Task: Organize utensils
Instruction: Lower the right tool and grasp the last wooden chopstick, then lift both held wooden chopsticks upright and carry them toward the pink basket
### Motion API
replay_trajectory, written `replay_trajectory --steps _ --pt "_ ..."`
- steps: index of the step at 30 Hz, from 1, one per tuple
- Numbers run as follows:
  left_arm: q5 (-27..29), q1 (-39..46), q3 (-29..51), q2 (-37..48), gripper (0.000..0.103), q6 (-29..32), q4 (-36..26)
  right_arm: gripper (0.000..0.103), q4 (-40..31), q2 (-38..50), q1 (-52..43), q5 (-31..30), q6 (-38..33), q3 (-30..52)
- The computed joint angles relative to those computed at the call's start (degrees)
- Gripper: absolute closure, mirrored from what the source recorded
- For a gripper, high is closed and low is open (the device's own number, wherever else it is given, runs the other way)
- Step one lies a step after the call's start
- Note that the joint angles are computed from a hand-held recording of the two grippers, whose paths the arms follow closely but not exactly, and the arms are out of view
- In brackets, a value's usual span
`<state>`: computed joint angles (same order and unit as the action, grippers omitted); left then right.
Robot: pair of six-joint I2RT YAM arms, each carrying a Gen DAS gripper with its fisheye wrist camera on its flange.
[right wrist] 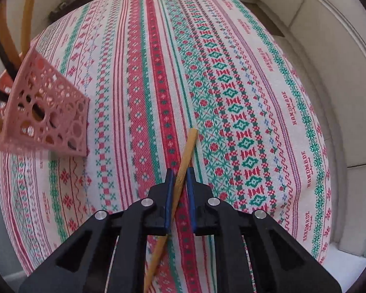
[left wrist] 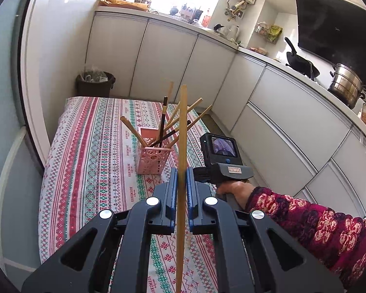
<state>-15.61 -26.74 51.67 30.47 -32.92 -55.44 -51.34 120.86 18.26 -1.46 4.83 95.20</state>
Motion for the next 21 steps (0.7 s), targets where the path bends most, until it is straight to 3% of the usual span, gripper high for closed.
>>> replay_trajectory --steps 4,7,9,12,15,18,21 --pt "2.4 2.2 -0.3 -0.3 0.097 0.6 0.4 0.094 -2.3 -4.2 -4.1 -3.4 -10.7 -5.3" --pt "2.3 1.5 -0.4 0.2 0.097 0.6 0.7 0.094 -8.6 -4.7 -5.9 -4.6 -18.1 -4.9" --pt "2.7 1.9 -0.6 0.5 0.097 1.0 1.0 0.094 -11.5 -8.8 -8.5 -4.8 -21.6 -9.5" --pt "3.3 2.5 -0.9 1.1 0.097 1.0 1.4 0.094 -12.8 -8.5 -7.7 -4.5 -20.6 -10.2" --pt "2.8 2.3 -1.0 1.1 0.097 0.7 1.3 0.095 -15.7 -2.6 -5.5 -4.1 -17.6 -2.7" --pt "2.2 1.5 -0.9 1.2 0.097 0.4 1.2 0.095 -13.0 -2.6 -4.2 -3.5 -16.2 -2.2" --pt "1.7 0.9 -0.9 1.3 0.097 0.0 1.3 0.095 0.2 -12.9 -4.2 -4.0 -16.6 -16.7"
